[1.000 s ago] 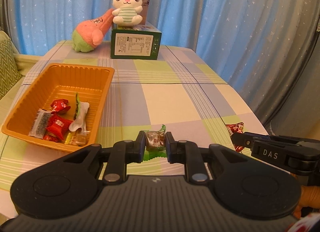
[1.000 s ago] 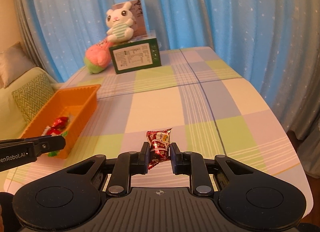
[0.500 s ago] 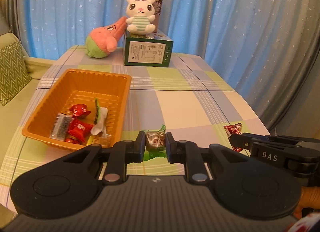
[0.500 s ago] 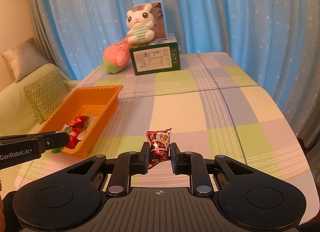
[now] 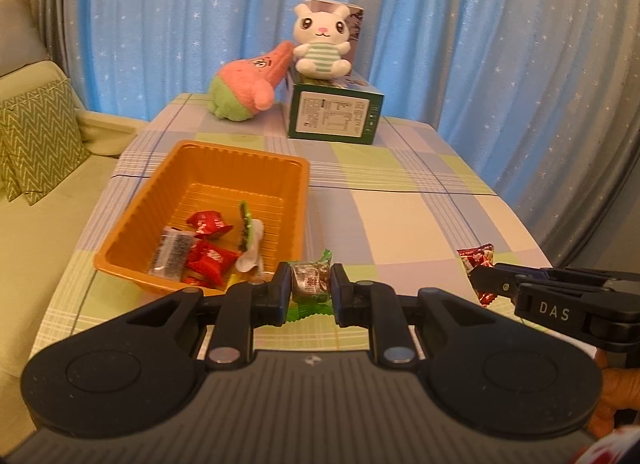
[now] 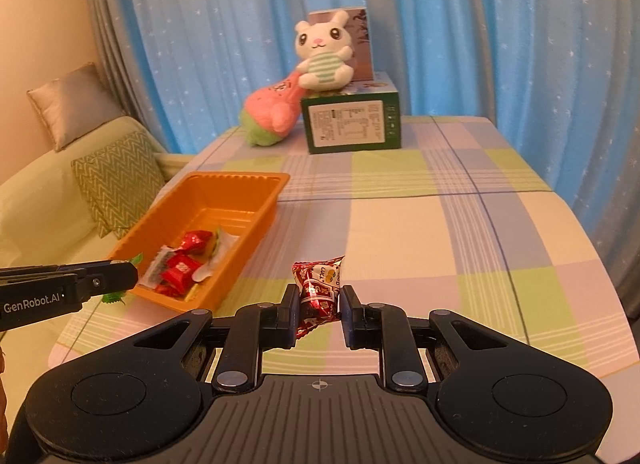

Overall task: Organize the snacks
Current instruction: 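Carry both candies back over the orange tray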

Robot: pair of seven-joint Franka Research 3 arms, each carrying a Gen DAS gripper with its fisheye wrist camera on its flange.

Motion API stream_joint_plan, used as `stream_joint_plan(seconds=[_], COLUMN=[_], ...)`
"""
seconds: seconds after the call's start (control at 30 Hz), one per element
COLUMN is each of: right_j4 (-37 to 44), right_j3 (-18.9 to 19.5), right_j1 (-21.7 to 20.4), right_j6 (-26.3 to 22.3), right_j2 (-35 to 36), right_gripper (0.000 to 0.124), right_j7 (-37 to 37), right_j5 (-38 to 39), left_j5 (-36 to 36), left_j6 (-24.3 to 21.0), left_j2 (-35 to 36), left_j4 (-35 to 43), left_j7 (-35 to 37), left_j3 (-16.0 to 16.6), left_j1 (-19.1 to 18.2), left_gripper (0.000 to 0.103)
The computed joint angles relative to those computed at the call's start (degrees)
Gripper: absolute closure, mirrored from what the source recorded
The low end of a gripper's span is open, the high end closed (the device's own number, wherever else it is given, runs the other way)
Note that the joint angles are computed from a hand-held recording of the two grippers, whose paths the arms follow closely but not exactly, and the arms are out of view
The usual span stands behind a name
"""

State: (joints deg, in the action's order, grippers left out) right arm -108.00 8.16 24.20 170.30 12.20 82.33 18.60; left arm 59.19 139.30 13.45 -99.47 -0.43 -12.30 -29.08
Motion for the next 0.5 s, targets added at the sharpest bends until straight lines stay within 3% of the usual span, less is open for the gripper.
stream_joint_plan(seconds=[0.5], right_j4=[4.4], right_j3=[1.3], right_j1=[1.2], right_j6=[-2.1], right_j2=[3.0], right_gripper=[0.102], right_j7=[-2.7], right_j5=[0.7], left_j5=[-0.1], left_j6=[-0.1], left_j2=[-3.8], left_j4=[-4.8], left_j7=[-2.2], left_j3=[-0.6], left_j1=[2.5], left_gripper=[0.085])
